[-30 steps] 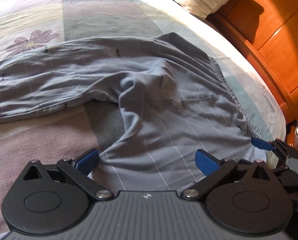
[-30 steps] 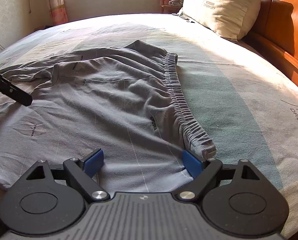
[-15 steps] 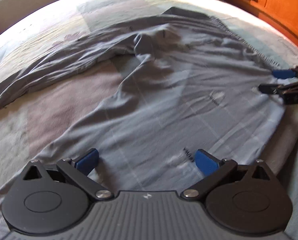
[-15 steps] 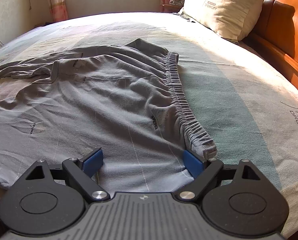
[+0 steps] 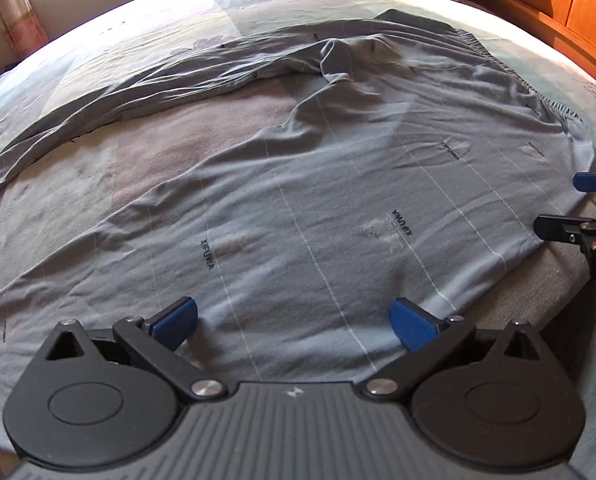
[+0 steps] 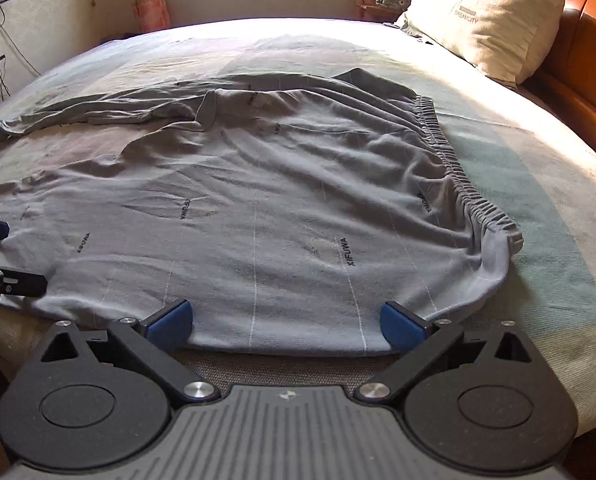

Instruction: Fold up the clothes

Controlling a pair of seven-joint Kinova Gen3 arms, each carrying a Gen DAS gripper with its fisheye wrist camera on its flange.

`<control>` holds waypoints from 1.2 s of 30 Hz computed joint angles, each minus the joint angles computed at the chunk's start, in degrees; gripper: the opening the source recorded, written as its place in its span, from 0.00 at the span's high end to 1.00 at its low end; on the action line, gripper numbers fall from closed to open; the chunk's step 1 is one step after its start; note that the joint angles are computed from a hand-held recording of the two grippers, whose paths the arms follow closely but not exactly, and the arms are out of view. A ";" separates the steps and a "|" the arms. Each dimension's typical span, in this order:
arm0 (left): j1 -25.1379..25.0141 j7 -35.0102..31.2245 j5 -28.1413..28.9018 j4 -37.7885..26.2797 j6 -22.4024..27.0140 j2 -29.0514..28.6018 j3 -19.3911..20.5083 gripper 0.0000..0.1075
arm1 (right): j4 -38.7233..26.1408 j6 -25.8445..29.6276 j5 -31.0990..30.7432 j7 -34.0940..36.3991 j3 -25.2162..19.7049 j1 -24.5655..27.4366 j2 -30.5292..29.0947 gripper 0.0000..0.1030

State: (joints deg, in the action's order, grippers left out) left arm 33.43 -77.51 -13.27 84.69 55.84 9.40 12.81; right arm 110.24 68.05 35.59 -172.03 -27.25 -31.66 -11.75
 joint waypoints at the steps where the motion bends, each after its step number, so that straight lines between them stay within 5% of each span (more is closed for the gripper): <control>1: 0.01 0.06 -0.30 0.52 -0.49 -0.68 -0.12 0.05 | -0.74 1.38 -0.30 0.08 -0.51 -0.21 0.36 0.00; 5: -0.43 1.56 -2.08 2.31 -5.96 -2.50 -0.01 0.05 | -1.95 3.61 3.28 -1.39 -2.16 -1.14 0.28 0.00; 8: 0.91 2.44 -3.21 0.43 -4.90 0.00 -0.55 0.05 | -2.14 1.15 5.90 -1.16 -1.23 -1.22 1.46 0.00; 12: -1.91 0.34 3.32 3.12 -5.81 -1.20 0.06 0.05 | -2.34 -0.93 4.14 -0.44 2.02 -2.45 4.54 0.00; 15: -3.64 -3.97 6.82 2.76 -3.54 -2.04 0.36 0.05 | 3.47 -6.36 6.19 -6.91 -1.24 0.33 0.72 0.00; 18: -5.88 -3.75 9.30 2.69 -4.99 -3.42 -0.98 0.05 | 5.30 -8.81 6.80 -9.91 0.81 -1.16 -1.14 0.00; 22: -7.57 3.24 7.95 -0.10 -1.82 -0.95 -2.63 0.05 | 4.34 -7.03 7.40 -9.55 -1.27 -0.14 0.35 0.00; 26: -7.76 3.16 6.44 1.84 -1.60 -1.96 -2.14 0.05 | 3.36 -4.55 8.22 -9.43 -1.27 -1.66 1.90 0.00; 36: -5.89 1.77 7.39 -4.90 -1.72 3.20 -1.52 0.05 | 3.69 -3.94 9.36 -11.26 -0.35 -3.53 2.16 0.00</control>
State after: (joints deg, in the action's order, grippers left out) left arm 27.54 -75.74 -5.88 79.79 54.11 12.60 11.29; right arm 113.93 64.11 44.94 -183.30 -27.60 -35.19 -9.59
